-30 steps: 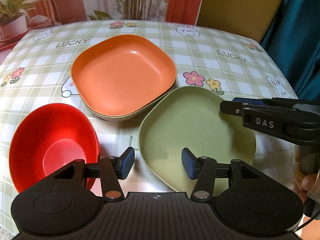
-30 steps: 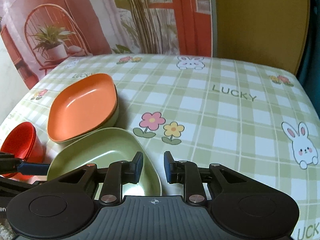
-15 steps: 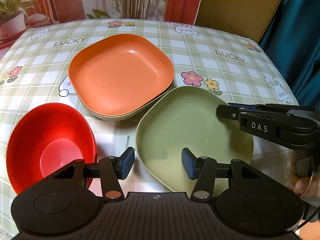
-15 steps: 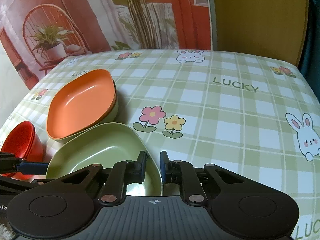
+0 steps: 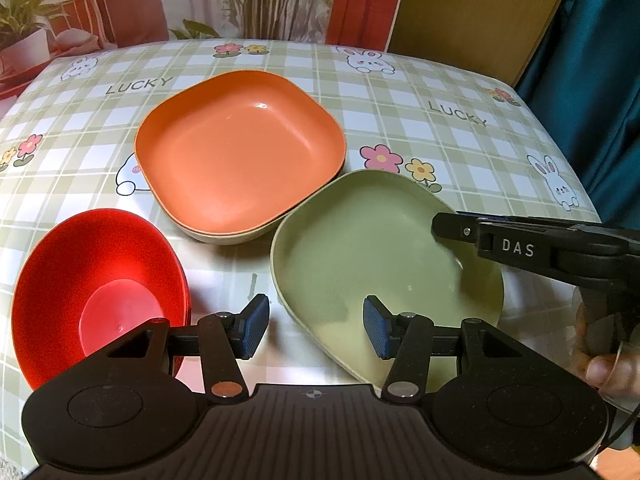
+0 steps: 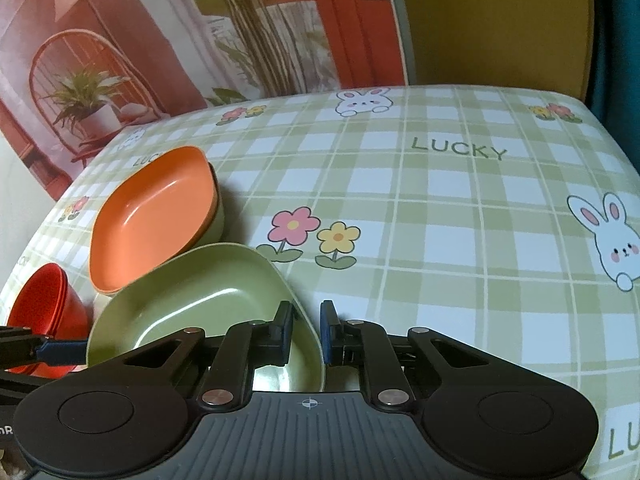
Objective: Organize plates and bowls
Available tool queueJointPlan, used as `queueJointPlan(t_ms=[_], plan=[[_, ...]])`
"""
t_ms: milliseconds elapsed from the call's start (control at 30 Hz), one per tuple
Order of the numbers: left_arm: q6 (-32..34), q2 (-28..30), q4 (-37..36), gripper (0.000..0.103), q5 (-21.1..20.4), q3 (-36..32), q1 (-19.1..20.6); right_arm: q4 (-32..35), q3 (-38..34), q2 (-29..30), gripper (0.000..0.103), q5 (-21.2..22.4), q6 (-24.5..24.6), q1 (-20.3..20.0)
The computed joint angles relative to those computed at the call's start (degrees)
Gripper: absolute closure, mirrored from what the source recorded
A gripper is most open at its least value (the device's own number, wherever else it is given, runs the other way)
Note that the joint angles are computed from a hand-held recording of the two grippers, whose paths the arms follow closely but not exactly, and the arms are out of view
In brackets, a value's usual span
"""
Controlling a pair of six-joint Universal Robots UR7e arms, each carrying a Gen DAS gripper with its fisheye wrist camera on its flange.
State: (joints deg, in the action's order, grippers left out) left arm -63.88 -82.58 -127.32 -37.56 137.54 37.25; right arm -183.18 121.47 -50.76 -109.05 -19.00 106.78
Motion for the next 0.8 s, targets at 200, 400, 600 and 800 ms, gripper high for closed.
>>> queueJointPlan(t_ms=[200, 400, 600, 800], plan=[[1.3, -0.4, -1.4, 0.049, -0.2, 0.5, -0.5, -0.6, 0.1, 0.3, 0.089, 0.1, 0.6, -0.3], [2.3, 0.0, -3.0, 0.049, -1.5, 0.7, -0.1, -0.7, 0.3, 0.1, 0.089, 0.3, 0.7, -0.5], [3.9, -1.4, -8.2, 0.069, -1.3, 2.7, -0.1, -0.9, 0.3, 0.2, 0.089, 0.3, 1.5, -0.4], [3.6, -2.1, -9.2, 0.074, -1.5, 3.2, 0.4, -1.2, 0.7, -0.1, 0.090, -0.1, 2.5, -0.2]])
